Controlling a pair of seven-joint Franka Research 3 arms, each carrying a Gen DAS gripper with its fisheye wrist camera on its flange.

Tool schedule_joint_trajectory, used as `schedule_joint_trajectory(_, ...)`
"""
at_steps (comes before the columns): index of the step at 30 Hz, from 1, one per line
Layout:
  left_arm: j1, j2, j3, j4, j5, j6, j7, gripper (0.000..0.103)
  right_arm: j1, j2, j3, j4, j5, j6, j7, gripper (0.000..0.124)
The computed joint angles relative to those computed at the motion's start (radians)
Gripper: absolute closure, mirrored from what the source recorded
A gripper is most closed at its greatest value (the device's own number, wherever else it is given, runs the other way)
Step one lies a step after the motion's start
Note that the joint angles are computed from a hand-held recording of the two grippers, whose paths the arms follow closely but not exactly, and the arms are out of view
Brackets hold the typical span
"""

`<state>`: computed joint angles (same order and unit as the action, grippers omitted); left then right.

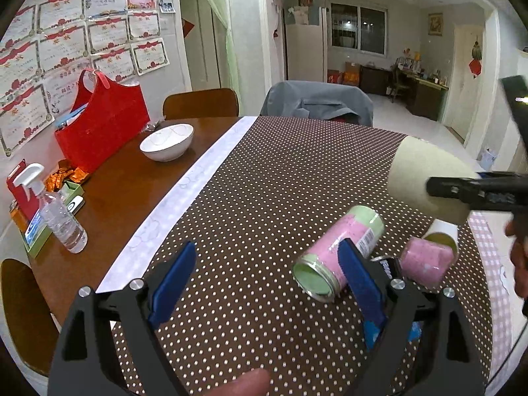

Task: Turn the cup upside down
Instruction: 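Close the right gripper on the pale green cup and lift it, then lower the pale green cup and release it from the right gripper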

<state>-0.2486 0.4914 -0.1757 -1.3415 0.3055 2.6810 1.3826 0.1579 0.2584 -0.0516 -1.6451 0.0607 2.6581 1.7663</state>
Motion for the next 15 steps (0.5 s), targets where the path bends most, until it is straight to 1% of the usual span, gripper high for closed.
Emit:
schedule_joint_trajectory(2, 0.008, -0.037, -0.003, -0.055, -0.001, 0.025, 0.001, 0.017, 0.028, -0.094, 0.000, -0.136, -0.029, 0.089, 0.043, 0.047)
schedule_joint_trajectory(4, 0.020, -0.079, -0.009, -0.120, -0.005, 0.051, 0.008, 0.017, 0.035, -0.153, 0.014, -0.226, -0.030, 0.151, 0.064, 0.047)
schedule_joint_trajectory(7, 0.036, -0.137, -0.014, -0.207, -0.008, 0.087, 0.016, 0.017, 0.047, -0.244, 0.038, -0.374, -0.069, 0.243, 0.135, 0.047)
schedule_joint_trajectory(10, 0.050, -0.192, -0.019, -0.292, -0.011, 0.122, 0.026, 0.017, 0.043, -0.301, 0.072, -0.480, -0.104, 0.314, 0.197, 0.047)
schedule_joint_trajectory(12, 0.054, -0.222, -0.017, -0.339, -0.005, 0.139, 0.022, 0.017, 0.034, -0.321, 0.098, -0.527, -0.138, 0.348, 0.244, 0.047)
schedule_joint_trajectory(14, 0.062, -0.256, -0.021, -0.389, -0.010, 0.157, 0.028, 0.017, 0.012, -0.333, 0.128, -0.561, -0.206, 0.374, 0.317, 0.047)
schedule_joint_trajectory(15, 0.063, -0.270, -0.019, -0.412, -0.005, 0.169, 0.025, 0.017, 0.010, -0.335, 0.137, -0.572, -0.216, 0.384, 0.326, 0.047)
